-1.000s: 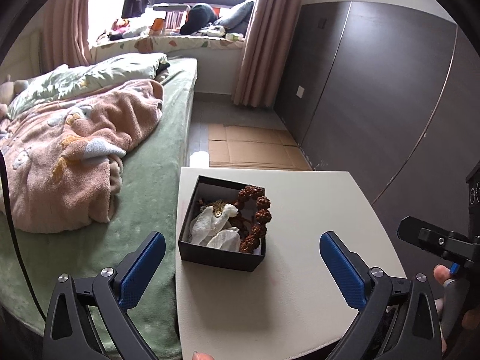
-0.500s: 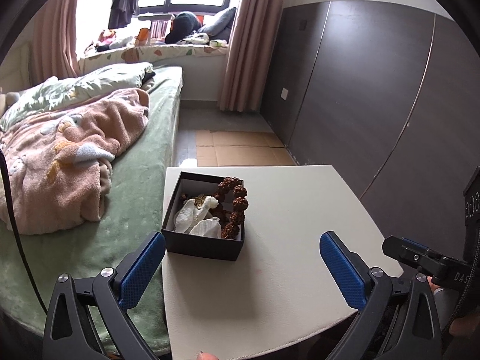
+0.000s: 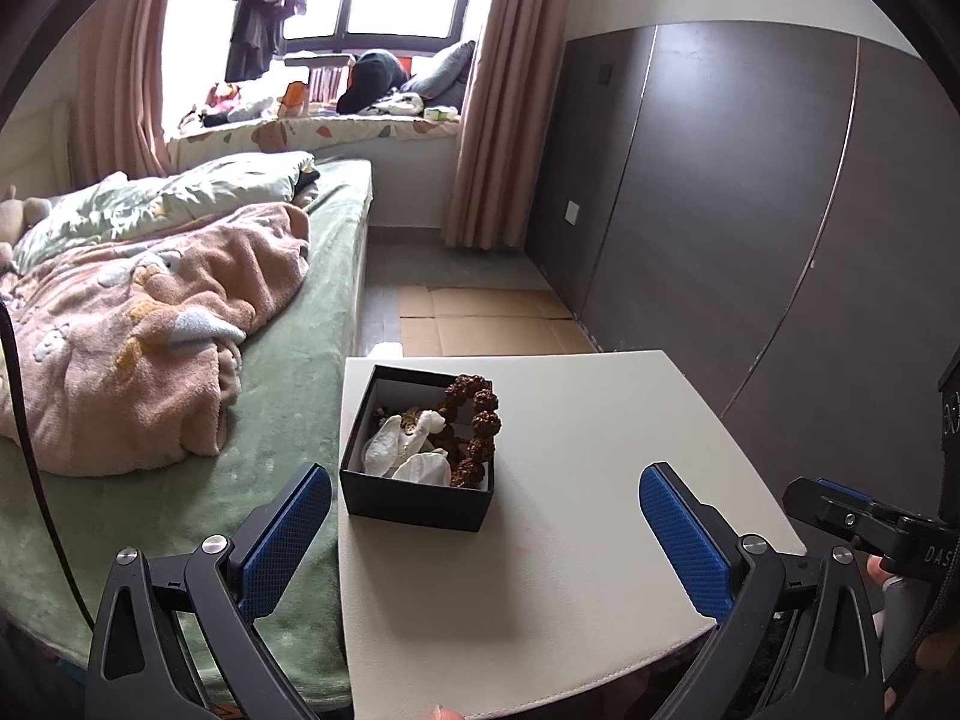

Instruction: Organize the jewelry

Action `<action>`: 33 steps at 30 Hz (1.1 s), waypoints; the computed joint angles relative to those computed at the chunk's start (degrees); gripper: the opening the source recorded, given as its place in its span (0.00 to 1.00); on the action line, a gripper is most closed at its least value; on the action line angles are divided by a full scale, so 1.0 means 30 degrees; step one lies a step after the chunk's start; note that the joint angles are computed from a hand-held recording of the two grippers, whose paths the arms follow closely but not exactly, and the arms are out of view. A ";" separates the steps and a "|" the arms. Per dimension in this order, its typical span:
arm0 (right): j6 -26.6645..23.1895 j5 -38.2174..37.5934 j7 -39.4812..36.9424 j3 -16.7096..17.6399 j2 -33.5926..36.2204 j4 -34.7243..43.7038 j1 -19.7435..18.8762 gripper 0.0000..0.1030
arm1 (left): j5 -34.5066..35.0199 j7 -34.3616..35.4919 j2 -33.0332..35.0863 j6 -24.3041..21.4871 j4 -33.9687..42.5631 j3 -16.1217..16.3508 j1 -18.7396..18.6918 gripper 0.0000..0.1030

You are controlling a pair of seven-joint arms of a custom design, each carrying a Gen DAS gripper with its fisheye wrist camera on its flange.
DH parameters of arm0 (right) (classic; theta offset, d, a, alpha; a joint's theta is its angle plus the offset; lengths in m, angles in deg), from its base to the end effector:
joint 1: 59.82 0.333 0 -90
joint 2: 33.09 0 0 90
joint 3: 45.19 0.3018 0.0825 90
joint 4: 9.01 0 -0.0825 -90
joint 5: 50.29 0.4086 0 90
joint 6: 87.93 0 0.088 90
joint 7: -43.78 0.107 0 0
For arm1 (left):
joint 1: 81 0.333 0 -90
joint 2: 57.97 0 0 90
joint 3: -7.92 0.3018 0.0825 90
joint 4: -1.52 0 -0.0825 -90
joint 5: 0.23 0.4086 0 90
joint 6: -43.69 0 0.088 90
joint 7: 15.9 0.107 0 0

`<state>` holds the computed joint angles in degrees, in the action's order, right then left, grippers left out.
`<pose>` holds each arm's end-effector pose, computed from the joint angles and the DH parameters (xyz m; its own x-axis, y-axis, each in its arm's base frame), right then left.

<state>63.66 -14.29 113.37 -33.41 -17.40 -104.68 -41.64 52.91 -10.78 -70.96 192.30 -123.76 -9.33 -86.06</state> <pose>0.6258 0.3259 0.5024 0.4927 -0.7762 -0.3934 -0.7519 -0.1522 -0.6414 0.5047 -0.2329 0.5188 0.3236 -0.9337 0.1533 -0.5242 -0.3118 -0.7925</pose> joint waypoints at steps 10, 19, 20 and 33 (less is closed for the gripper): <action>0.0403 -0.0825 0.0068 -0.0008 0.0019 0.0112 0.0179 1.00 | -0.0067 0.0116 0.0036 0.0124 0.0102 0.0039 0.0060 1.00; 0.0617 -0.1028 0.0184 -0.0059 0.0045 0.0143 0.0199 1.00 | -0.0148 0.0227 -0.0168 -0.0070 0.0054 0.0056 0.0015 1.00; 0.0670 -0.1187 0.0256 -0.0095 0.0012 0.0086 0.0234 1.00 | -0.0140 0.0147 -0.0197 0.0000 0.0024 0.0050 0.0048 1.00; 0.0628 -0.2871 0.0972 -0.0301 -0.0164 0.0098 0.0506 1.00 | -0.0236 0.0436 -0.0092 -0.0144 0.0130 -0.0037 -0.0048 1.00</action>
